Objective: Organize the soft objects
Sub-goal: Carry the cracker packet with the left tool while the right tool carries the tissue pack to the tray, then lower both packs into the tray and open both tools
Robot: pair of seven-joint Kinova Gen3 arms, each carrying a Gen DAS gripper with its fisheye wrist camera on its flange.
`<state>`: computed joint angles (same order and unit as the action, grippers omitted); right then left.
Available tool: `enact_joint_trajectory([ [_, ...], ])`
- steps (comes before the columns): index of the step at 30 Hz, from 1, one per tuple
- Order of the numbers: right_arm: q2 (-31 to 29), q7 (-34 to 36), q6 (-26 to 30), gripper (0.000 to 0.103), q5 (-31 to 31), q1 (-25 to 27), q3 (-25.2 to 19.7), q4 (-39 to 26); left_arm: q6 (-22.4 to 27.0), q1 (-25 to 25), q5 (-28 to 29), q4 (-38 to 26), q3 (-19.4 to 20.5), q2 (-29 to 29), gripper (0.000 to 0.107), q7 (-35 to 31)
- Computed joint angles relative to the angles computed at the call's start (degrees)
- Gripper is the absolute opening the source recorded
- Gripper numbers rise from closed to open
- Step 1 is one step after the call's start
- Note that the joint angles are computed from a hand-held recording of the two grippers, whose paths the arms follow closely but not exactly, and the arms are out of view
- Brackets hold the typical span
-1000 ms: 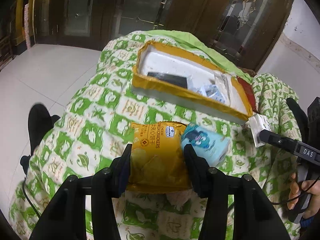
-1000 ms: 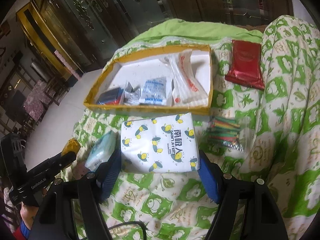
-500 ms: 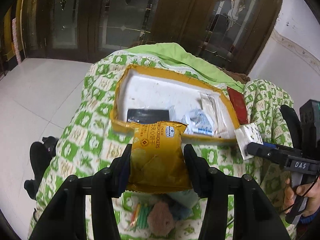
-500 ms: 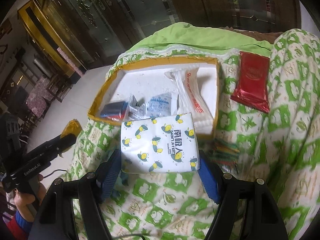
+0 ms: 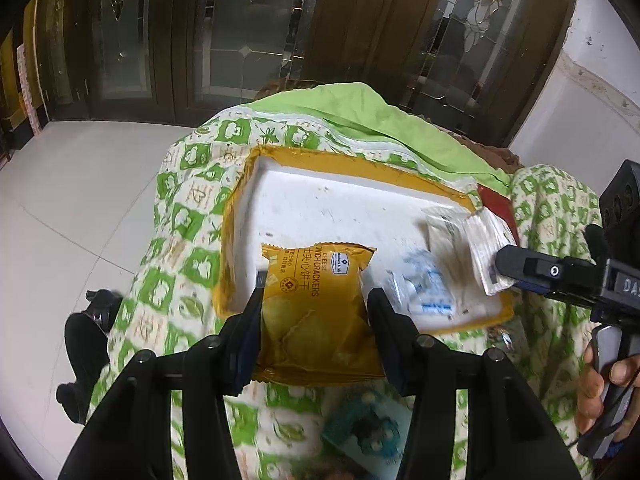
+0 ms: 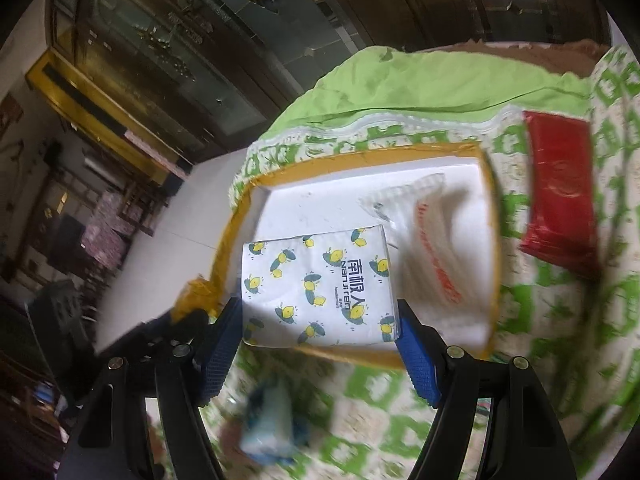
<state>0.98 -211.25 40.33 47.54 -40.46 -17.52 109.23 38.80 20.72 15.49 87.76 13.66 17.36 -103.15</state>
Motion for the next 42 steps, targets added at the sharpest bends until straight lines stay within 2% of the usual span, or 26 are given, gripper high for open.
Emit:
enact_joint_trajectory([
  [7, 2.8, -3.0, -10.0, 0.078, 2.9, 2.7, 3.8, 1.3, 1.3, 2.7, -3.8, -5.9, -1.1, 5.3, 0.05, 3.1],
  [11, 4.7, -2.5, -13.6, 0.078, 2.4, 3.2, 6.2, 1.2, 2.1, 3.6, -5.1, -9.0, -1.4, 8.1, 0.05, 4.4],
  [16, 6.8, 0.8, -15.2, 0.078, 0.5, 2.9, 9.0, 0.1, 3.3, 4.7, -6.9, -12.2, -1.8, 10.8, 0.05, 5.4],
  [22, 9.0, 5.7, -12.1, 0.078, -2.5, 1.7, 11.0, -2.0, 4.1, 6.3, -9.4, -14.6, -2.9, 13.4, 0.05, 6.9],
  [26, 10.3, 10.2, -7.2, 0.078, -4.4, 0.8, 11.3, -4.2, 3.7, 7.6, -11.4, -15.0, -3.7, 14.2, 0.05, 8.0],
  [31, 11.7, 13.7, -5.5, 0.079, -6.3, 0.3, 11.9, -5.2, 3.4, 8.6, -13.2, -15.2, -3.9, 14.4, 0.05, 8.4],
  [36, 11.5, 11.7, -5.2, 0.081, -5.0, -1.3, 12.8, -4.7, 2.6, 8.2, -13.2, -14.1, -3.7, 13.8, 0.053, 8.5],
  [42, 9.7, 4.2, -4.6, 0.089, 0.0, -3.1, 12.4, -2.7, 0.1, 6.4, -11.5, -10.4, -2.3, 11.6, 0.075, 7.1],
])
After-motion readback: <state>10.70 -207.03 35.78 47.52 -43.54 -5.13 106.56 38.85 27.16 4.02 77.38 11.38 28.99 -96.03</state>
